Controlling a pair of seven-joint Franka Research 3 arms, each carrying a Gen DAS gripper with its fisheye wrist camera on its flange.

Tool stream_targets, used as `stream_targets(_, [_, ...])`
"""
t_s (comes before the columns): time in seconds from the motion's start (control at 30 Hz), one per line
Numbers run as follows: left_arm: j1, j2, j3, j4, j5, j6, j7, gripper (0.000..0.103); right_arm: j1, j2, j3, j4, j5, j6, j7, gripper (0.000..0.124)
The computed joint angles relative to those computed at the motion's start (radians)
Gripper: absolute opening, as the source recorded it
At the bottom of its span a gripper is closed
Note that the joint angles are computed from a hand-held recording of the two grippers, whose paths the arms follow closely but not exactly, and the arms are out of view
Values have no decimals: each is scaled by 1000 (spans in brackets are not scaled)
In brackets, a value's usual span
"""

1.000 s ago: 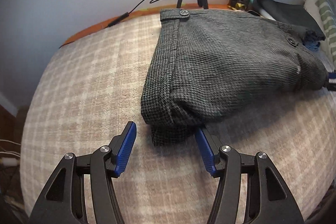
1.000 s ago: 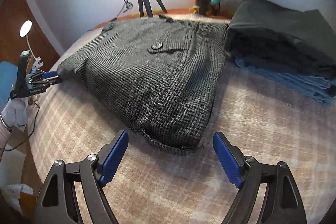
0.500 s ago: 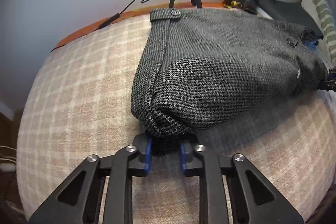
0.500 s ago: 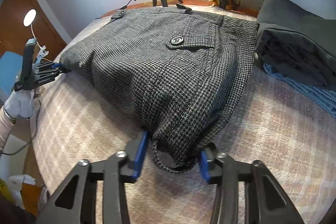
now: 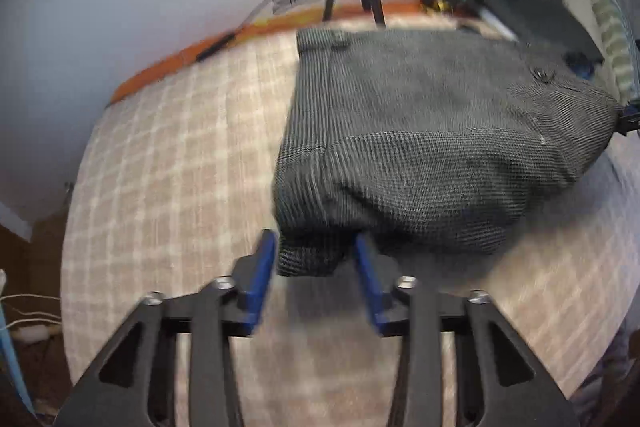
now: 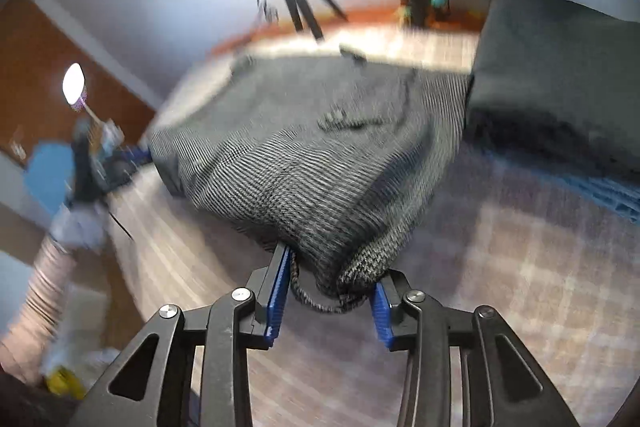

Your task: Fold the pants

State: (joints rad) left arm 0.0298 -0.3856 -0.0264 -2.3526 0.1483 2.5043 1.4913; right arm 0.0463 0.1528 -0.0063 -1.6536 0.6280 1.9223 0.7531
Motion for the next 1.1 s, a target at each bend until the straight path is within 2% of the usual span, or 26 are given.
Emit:
stream_targets(0.1, [39, -43, -22, -38, 74, -10, -54, 48, 23, -53, -1, -109, -90, 107, -13, 44])
stream_targets(0.2, [32, -90, -12, -62, 66, 30, -90, 48, 24, -89, -5, -170, -62, 167, -32, 44])
stream_targets(0.3, [20, -93, -41, -47, 98, 83, -114, 48, 29, -125, -7, -217, -33, 252, -45, 47])
stream_targets(0.4, [-47, -26, -40, 6, 59, 133, -85, 48, 49, -185, -1, -294, 13, 419, -59, 49])
stream_targets(0.53, [-117, 93, -44, 82, -6, 141, -11, 48, 86, -211, 1, -324, 116, 468, -154, 49])
stream_targets(0.6, [-115, 154, -61, 122, -3, 118, -14, 48, 106, -195, 13, -322, 91, 480, -161, 48])
stream_targets(0.73, [-100, 223, -83, 161, 33, 76, -11, 51, 139, -141, 40, -336, -88, 601, -75, 48])
stream_targets(0.8, [-99, 221, -81, 147, 22, 98, 6, 51, 142, -110, 37, -330, -148, 610, -30, 48])
stream_targets(0.87, [-99, 218, -82, 152, 19, 79, 21, 51, 139, -89, 34, -325, -171, 615, -5, 54])
stream_targets(0.93, [-98, 213, -84, 166, 19, 54, 28, 51, 121, -84, 29, -316, -126, 576, -15, 56])
stream_targets(1.0, [-99, 187, -84, 147, 5, 101, 10, 51, 104, -95, 25, -308, -49, 532, -23, 56])
stream_targets(1.1, [-135, 151, -59, 116, -100, 157, 58, 48, 89, -160, 14, -362, 43, 532, -58, 58])
